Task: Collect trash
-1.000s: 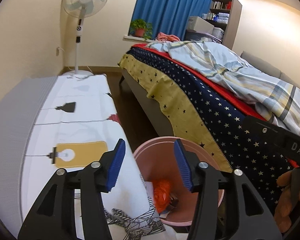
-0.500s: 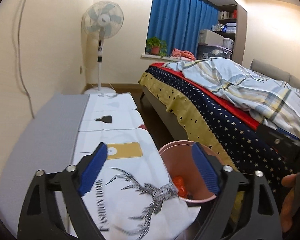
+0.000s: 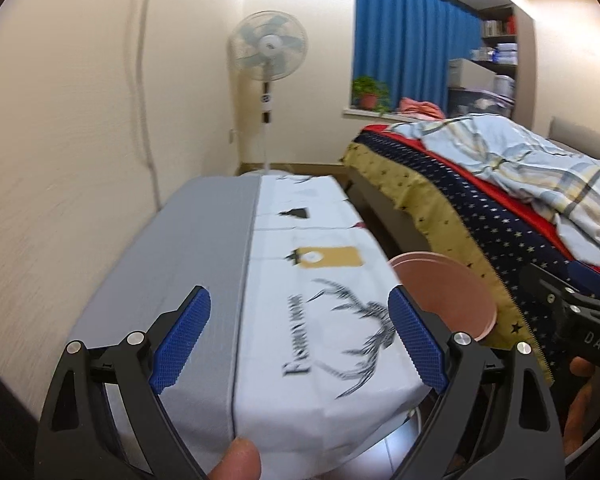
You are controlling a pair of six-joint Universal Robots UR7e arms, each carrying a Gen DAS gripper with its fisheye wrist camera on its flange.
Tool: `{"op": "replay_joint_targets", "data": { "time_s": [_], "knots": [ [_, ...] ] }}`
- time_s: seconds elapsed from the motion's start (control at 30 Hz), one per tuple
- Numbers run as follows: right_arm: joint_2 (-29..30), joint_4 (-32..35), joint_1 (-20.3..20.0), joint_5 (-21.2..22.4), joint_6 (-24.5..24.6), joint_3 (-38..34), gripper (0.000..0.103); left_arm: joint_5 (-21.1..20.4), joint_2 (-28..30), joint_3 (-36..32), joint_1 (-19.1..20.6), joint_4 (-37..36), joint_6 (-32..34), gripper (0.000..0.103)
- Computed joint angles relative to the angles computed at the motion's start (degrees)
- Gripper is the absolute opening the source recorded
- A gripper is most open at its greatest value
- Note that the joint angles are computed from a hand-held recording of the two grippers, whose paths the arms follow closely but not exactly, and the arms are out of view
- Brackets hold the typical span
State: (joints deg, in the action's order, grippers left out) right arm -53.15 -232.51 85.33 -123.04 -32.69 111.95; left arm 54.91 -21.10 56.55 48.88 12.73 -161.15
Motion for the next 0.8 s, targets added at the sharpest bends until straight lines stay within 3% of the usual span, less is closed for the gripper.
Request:
{"op": "replay_joint_targets", "data": {
  "time_s": [0.23, 0.53, 0.8],
  "knots": [
    [1.87, -0.27, 0.01, -1.62, -0.31, -1.04, 0.098, -2.12, -1.12, 2.47, 0.32, -2.10, 0.52, 0.095],
    [3.10, 0.70, -0.03, -2.31, -0.22, -2.32, 0.098, -2.06, -0.14, 0.73, 1.54, -0.08, -3.57, 0.095],
    [3.60, 1.19, -0.16, -2.25, -0.32, -3.04, 0.098, -2.47, 0.37, 0.56, 1.68, -0.60, -2.80, 0.095]
  ]
}}
